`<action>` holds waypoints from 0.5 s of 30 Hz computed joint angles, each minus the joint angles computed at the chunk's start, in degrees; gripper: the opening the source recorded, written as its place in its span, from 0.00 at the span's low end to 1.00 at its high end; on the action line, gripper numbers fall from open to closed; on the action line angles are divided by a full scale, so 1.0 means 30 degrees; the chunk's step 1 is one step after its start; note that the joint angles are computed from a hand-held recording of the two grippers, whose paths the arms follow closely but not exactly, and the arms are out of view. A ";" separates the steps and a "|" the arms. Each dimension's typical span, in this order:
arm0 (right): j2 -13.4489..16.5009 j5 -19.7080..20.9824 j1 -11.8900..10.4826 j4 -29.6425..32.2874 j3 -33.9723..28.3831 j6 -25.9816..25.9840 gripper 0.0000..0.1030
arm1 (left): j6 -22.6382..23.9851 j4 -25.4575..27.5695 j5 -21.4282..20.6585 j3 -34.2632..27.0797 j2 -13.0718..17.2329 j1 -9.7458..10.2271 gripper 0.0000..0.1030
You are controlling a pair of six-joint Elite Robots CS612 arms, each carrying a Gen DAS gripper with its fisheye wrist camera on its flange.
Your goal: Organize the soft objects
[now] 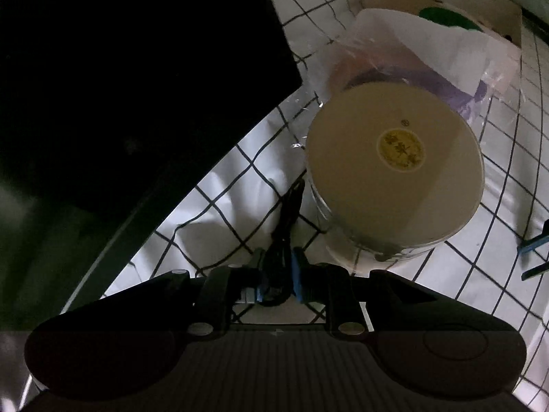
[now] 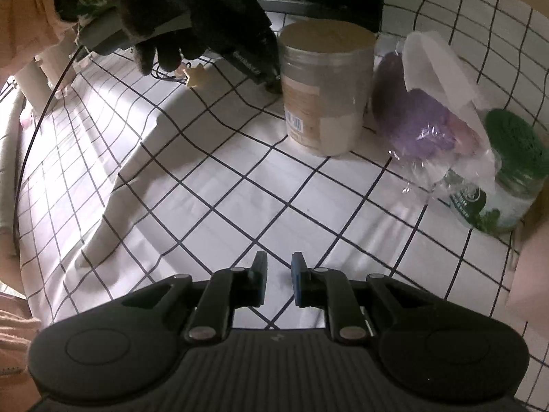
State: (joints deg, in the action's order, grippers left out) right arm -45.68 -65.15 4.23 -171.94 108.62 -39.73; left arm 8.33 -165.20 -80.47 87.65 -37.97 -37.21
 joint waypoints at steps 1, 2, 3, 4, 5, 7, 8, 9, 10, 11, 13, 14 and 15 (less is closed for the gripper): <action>0.0026 0.0051 -0.0001 0.0043 -0.0004 0.0058 0.15 | 0.0127 0.0082 0.0041 -0.0089 0.0033 -0.0001 0.22; 0.0029 0.0177 -0.0025 0.0008 0.0016 0.0038 0.16 | 0.0171 0.0133 0.0140 -0.0132 0.0036 -0.0008 0.24; 0.0043 0.0221 -0.0010 0.0000 0.0016 0.0015 0.16 | 0.0141 0.0124 0.0456 -0.0152 0.0043 -0.0030 0.29; 0.0037 0.0244 -0.0005 -0.0008 0.0022 -0.0005 0.16 | 0.0062 0.0122 0.0805 -0.0216 0.0082 -0.0050 0.35; 0.0042 0.0262 0.0001 -0.0015 0.0017 -0.0012 0.16 | -0.0159 0.0159 0.1029 -0.0273 0.0146 -0.0057 0.39; 0.0060 0.0343 -0.0006 -0.0032 0.0012 -0.0039 0.16 | -0.0688 0.0483 0.0814 -0.0442 0.0203 0.0094 0.46; 0.0075 0.0383 -0.0007 -0.0032 0.0001 -0.0061 0.16 | -0.0861 0.0641 0.0577 -0.0536 0.0237 0.0170 0.46; 0.0094 0.0429 -0.0015 -0.0016 -0.0022 -0.0098 0.17 | -0.0979 0.0914 0.0232 -0.0667 0.0274 0.0253 0.44; 0.0104 0.0449 -0.0015 -0.0036 -0.0026 -0.0095 0.17 | -0.1107 0.1509 -0.0237 -0.0840 0.0290 0.0346 0.36; 0.0103 0.0461 -0.0015 -0.0049 -0.0021 -0.0101 0.18 | -0.1160 0.1543 -0.0800 -0.0873 0.0284 0.0458 0.32; 0.0113 0.0490 -0.0016 -0.0065 -0.0014 -0.0102 0.18 | -0.1263 0.1969 -0.1793 -0.0960 0.0211 0.0684 0.31; 0.0124 0.0509 -0.0023 -0.0078 -0.0017 -0.0092 0.18 | -0.1267 0.2098 -0.2081 -0.0977 0.0181 0.0754 0.31; 0.0145 0.0552 -0.0041 -0.0141 -0.0019 -0.0073 0.18 | -0.1169 0.2037 -0.2135 -0.0901 0.0137 0.0767 0.31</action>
